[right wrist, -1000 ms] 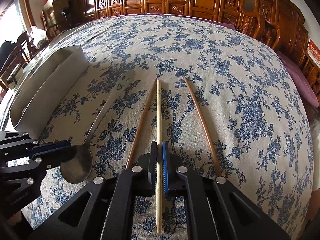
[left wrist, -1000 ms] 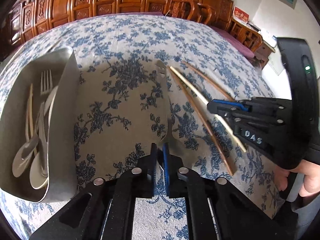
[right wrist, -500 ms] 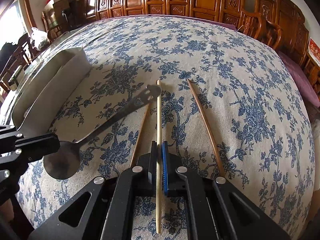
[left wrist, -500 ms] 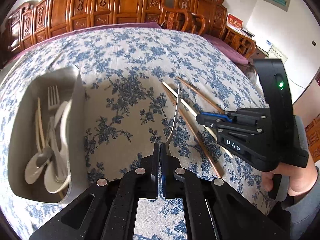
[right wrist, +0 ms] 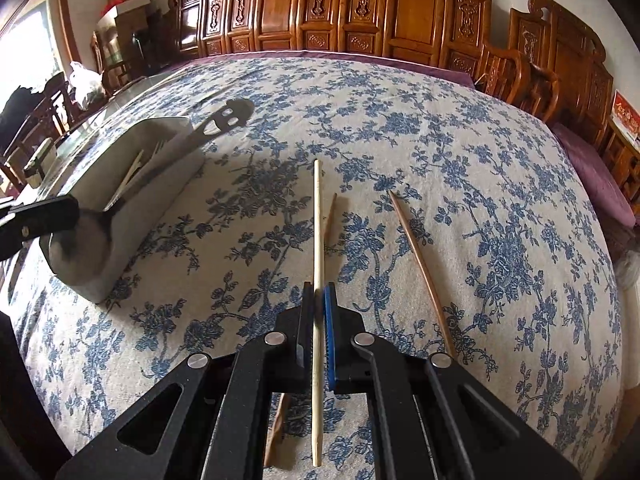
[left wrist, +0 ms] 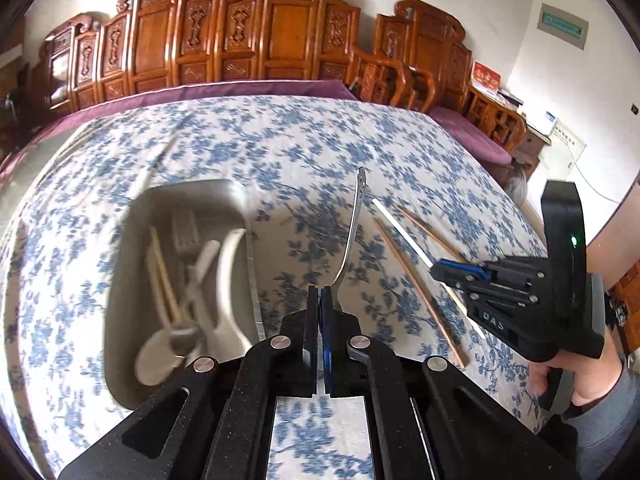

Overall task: Organize utensils
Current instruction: 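Carry the steel spoon into the tray and open the left tool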

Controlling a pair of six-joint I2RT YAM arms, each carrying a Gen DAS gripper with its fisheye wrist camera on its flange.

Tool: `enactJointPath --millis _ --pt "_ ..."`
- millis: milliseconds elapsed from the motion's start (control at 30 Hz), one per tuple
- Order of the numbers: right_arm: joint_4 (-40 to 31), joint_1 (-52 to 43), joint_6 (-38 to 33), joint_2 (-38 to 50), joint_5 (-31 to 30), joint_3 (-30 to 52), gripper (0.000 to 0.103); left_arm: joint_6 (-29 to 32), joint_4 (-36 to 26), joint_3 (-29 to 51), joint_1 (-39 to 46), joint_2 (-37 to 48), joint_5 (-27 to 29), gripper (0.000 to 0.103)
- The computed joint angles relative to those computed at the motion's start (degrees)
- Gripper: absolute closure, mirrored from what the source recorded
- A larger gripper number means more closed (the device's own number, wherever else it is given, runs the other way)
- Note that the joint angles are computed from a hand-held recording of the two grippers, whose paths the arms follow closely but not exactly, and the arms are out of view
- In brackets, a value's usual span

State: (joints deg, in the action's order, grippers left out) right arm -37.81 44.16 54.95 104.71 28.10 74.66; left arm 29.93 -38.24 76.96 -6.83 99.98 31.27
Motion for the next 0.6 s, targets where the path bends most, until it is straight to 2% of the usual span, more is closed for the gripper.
enactJointPath --millis 300,600 --pt "-2.0 2.8 -0.8 2.3 2.2 5.3 0.097 0.5 -2.6 5.2 5.4 2.6 0.8 0.103" --pt "-3.5 4.4 -1.8 4.1 4.3 9.6 0.097 0.8 -2.4 8.2 7.9 6.4 -1.4 0.103"
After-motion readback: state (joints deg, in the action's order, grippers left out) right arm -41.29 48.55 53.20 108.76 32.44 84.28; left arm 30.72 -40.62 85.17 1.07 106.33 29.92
